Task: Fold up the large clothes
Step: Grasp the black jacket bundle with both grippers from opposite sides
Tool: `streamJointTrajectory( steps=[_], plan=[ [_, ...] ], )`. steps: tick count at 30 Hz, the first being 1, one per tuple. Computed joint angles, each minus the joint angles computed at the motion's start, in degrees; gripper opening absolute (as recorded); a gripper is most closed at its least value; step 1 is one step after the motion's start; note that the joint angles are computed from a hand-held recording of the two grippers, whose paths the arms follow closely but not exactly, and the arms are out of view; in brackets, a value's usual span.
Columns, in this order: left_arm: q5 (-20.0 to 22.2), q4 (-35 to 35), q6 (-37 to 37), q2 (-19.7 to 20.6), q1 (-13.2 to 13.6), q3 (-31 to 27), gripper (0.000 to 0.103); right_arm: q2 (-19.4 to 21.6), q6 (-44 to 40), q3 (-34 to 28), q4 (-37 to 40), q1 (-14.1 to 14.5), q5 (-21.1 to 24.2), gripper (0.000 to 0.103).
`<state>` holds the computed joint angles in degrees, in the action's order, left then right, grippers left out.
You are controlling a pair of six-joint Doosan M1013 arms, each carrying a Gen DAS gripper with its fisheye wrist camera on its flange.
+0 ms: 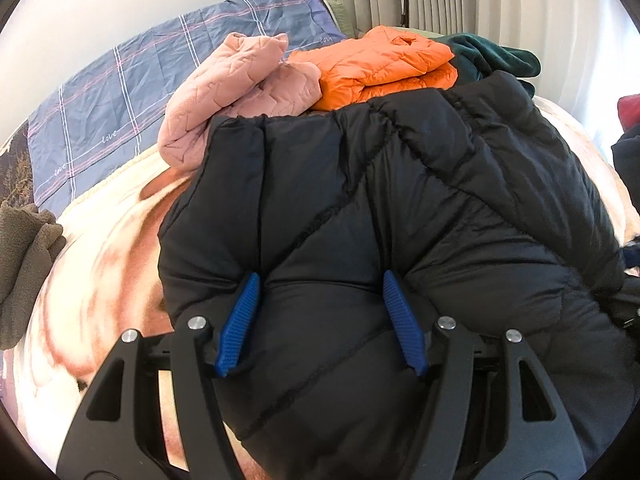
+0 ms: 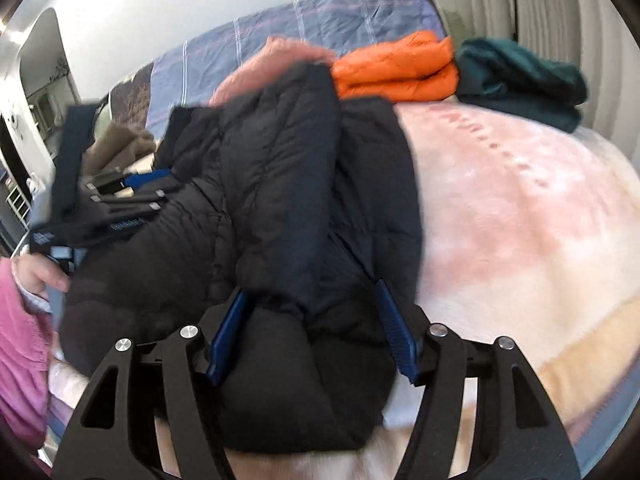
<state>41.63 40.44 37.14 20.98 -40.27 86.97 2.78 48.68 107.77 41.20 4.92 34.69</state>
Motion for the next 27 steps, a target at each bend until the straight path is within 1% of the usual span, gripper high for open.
streamJointTrajectory(
  steps=[2, 3, 5, 8, 10, 11, 12, 18, 21, 25, 27],
  plan=[
    [-0.17, 0.22, -0.49, -0.06, 0.04, 0.13, 0.065, -2.00, -3.66, 1.44, 2.91, -0.96, -1.07, 0.065],
    [-0.43, 0.22, -0.65, -0.12, 0.07, 0.25, 0.065, -2.38, -4.49, 1.78, 3.44, -1.26, -1.10, 0.066],
    [-0.77, 0.16, -0.69, -0.19, 0.12, 0.36, 0.065, -2.63, -5.74, 2.23, 4.88, -2.46, 0.81, 0.069],
    [-1.23, 0.36, -0.85, -0.34, 0.21, 0.60, 0.065, -0.72, -2.96, 1.34, 6.93, -4.33, 6.42, 0.082],
    [-1.63, 0.72, -1.31, -0.49, 0.21, 0.89, 0.065, 1.19, 0.14, 0.40, 9.20, -6.07, 12.63, 0.084],
    [-1.76, 0.87, -1.50, -0.52, 0.20, 0.97, 0.065, 2.40, 1.95, -0.14, 10.98, -7.08, 16.55, 0.086],
    [-1.92, 1.10, -1.77, -0.60, 0.18, 1.13, 0.065, 3.06, 2.76, -0.30, 12.39, -7.77, 18.25, 0.087],
    [-2.50, 1.07, -1.87, -0.70, 0.27, 1.36, 0.065, 3.57, 3.74, -1.38, 12.57, -7.68, 20.83, 0.089],
    [-3.02, 1.27, -2.28, -0.85, 0.33, 1.64, 0.065, 4.32, 2.63, -1.83, 15.24, -8.10, 24.15, 0.089],
    [-3.52, 1.41, -2.61, -1.00, 0.38, 1.93, 0.065, 6.40, 2.90, -3.61, 15.25, -7.16, 27.25, 0.089],
    [-3.58, 1.42, -2.64, -1.01, 0.38, 1.96, 0.065, 7.41, 3.01, -4.20, 15.21, -6.57, 27.28, 0.089]
  ],
)
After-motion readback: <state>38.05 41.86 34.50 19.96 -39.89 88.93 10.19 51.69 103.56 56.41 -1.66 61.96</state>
